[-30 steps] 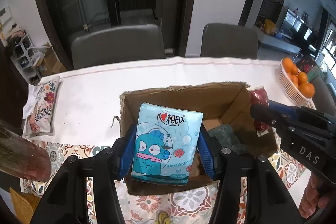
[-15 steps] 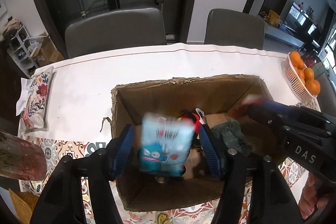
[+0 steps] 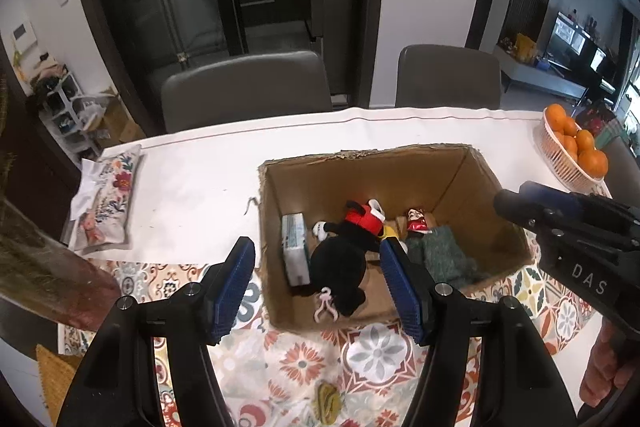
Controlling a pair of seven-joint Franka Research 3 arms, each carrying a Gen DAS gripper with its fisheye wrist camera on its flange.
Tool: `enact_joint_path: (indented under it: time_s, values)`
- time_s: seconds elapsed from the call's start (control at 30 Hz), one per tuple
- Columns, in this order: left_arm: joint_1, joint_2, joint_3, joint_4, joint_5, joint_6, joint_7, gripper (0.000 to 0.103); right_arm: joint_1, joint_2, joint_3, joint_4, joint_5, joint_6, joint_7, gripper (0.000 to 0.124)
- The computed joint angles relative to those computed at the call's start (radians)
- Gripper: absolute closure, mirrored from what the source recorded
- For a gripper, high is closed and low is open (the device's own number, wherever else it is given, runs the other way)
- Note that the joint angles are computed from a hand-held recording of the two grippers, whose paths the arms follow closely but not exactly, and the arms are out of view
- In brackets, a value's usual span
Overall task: Organize soft objects
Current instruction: 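Withdraw both tools from the box toward the red pompom and trinkets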
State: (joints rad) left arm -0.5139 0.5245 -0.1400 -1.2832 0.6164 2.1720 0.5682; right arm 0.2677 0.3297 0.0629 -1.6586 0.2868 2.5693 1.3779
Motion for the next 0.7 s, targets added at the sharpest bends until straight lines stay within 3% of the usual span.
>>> enact_joint_path:
  time_s: [0.13,0.4,0.7]
  values:
    - [-0.028,-0.071,0.004,-0.081,0.061,-0.004,-0.056,0.039,-0.007,-0.064,0.01,-0.077,0.03,0.032,-0.027,0.09]
    - [-0.025,-0.19,-0.039,-0.225,0.123,0.013,-0.131,0.038,-0.005,-0.194,0.025,-0.222,0.11,0.072,-0.101,0.083]
    - [-0.025,-0.293,-0.094,-0.358,0.172,-0.034,-0.207,0.036,0.022,-0.307,0.026,-0.361,0.144,0.089,-0.157,0.076]
